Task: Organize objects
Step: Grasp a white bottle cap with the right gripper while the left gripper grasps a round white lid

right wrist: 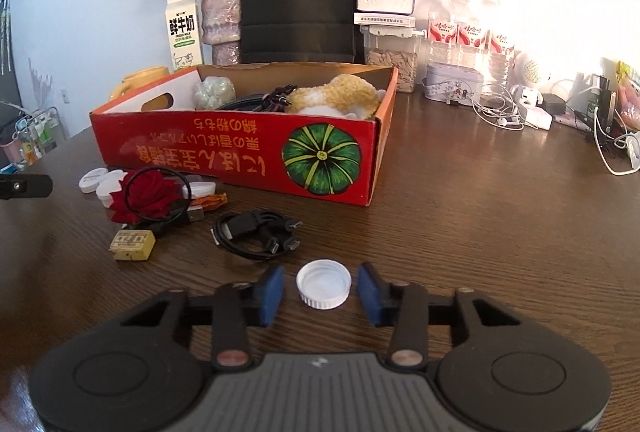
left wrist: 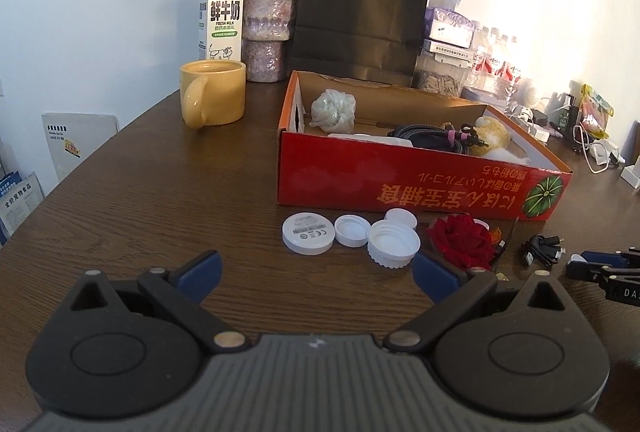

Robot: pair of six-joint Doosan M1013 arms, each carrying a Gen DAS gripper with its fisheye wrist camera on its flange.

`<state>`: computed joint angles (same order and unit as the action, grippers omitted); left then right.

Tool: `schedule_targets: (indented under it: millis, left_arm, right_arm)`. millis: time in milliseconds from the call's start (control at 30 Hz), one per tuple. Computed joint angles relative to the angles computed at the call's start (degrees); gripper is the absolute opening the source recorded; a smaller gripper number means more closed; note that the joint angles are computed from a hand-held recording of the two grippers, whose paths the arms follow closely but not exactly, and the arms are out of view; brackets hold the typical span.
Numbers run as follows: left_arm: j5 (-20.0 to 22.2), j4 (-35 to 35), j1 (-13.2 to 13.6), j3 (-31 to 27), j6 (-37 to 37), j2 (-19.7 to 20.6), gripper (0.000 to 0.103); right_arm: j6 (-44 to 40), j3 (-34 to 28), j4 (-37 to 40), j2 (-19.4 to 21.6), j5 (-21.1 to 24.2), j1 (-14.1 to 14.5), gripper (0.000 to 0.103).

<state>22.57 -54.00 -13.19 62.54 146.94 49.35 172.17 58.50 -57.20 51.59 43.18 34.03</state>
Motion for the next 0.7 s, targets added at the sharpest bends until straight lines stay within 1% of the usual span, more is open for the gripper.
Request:
schedule_targets:
  millis: [100, 233, 367, 533, 700]
  left_arm:
    - [-0.2, -0.05, 0.04, 0.0, -0.2, 0.02, 0.103]
    - [-0.21, -0.15, 0.17, -0.35, -0.29, 0.26, 0.103]
    - [-0.04, 1.25, 0.26, -1.15, -1.57, 0.81, 0.103]
    - [0.38, 5.32, 0.3, -2.99, -4.57, 1.93, 0.103]
    - [1.42, 11.02, 0.28, -5.86, -9.07, 3.48, 0.103]
  right_arm:
    - [0.56, -0.06, -0.64, 0.06, 0.0, 0.13, 0.028]
    - [4.51, -0.13, -4.84, 0.29, 0.24, 0.62, 0.027]
    - [7.86, -1.0, -8.51, 0.93, 0.22, 0.97, 0.027]
    - [9.4, -3.32, -11.02, 2.27, 0.23, 1.46, 0.027]
    - [7.98, -5.74, -10.6, 3.53, 0.36, 1.79, 0.027]
